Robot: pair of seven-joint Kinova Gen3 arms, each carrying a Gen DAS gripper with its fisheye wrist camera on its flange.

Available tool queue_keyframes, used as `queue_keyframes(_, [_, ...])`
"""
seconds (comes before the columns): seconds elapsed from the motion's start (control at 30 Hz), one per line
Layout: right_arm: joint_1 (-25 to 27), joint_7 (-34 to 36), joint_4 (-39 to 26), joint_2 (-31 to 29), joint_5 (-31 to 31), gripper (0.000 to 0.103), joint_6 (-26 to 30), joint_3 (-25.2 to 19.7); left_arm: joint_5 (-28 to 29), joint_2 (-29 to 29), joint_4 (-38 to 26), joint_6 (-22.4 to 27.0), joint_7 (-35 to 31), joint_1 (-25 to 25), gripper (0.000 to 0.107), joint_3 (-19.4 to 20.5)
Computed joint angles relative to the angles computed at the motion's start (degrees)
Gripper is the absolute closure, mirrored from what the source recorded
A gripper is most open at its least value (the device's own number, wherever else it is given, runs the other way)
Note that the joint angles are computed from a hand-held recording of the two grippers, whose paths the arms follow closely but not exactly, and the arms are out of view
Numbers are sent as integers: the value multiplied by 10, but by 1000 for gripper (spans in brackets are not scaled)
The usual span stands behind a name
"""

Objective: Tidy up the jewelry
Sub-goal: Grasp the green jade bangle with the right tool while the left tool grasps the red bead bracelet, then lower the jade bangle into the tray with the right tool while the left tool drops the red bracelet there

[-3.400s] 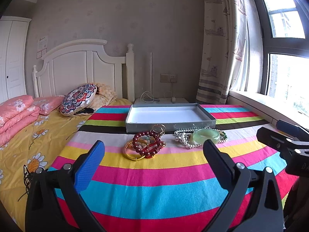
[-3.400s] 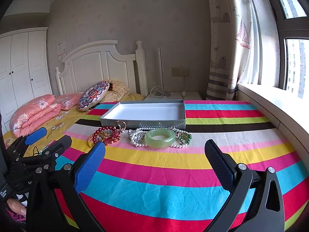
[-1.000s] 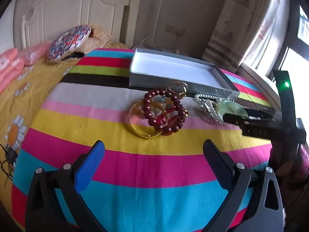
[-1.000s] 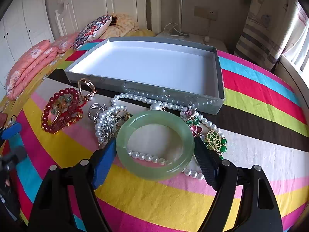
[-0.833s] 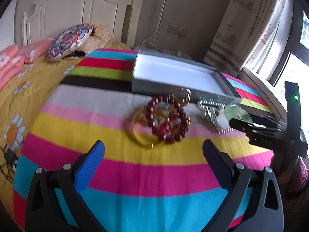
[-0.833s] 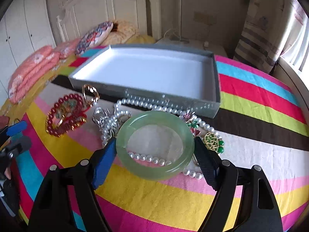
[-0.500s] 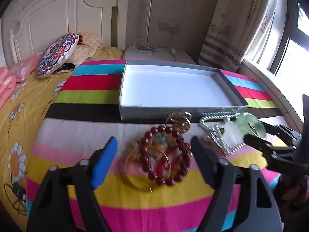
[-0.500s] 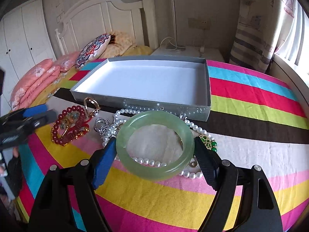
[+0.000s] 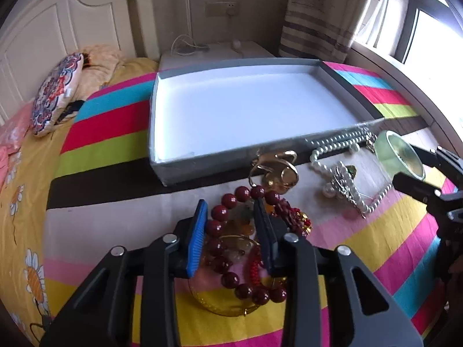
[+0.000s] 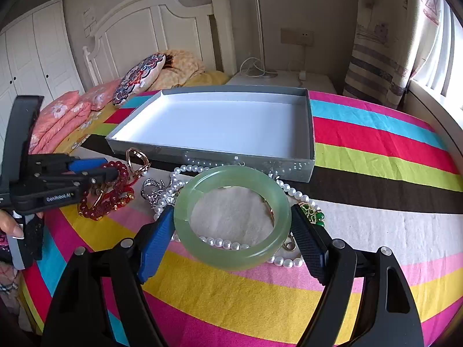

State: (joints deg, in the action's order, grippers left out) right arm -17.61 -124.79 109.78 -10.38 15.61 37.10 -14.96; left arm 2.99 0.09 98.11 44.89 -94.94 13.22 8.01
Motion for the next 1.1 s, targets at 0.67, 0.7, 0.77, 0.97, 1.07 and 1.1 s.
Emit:
queue_keyframes(0.67, [14,71,21,-37,-105,26,-53,49,132,-122,14,-41,-98,18,96,-26])
queue_keyframes(0.7, [18,75,17,-37,-106,26,-52,47,131,-119,3,-39,-99,18,96,-24])
queue_keyframes(0.77, [27,77,1,-28,-94,26,-44,35,118,-110,-13,-38,-89,13,96,-15])
queue_keyframes(0.97, [21,114,-66,30,-75,26,-15,38,113,-54,-71,-18,-78,6,96,-10])
queue_keyframes(1.07, [14,141,-103,67,-87,26,1,54,91,-23,-95,-15,-66,4,96,-2])
queue_keyframes(1.1, [13,150,-119,83,-91,26,9,60,74,-10,-106,-13,-52,4,96,3])
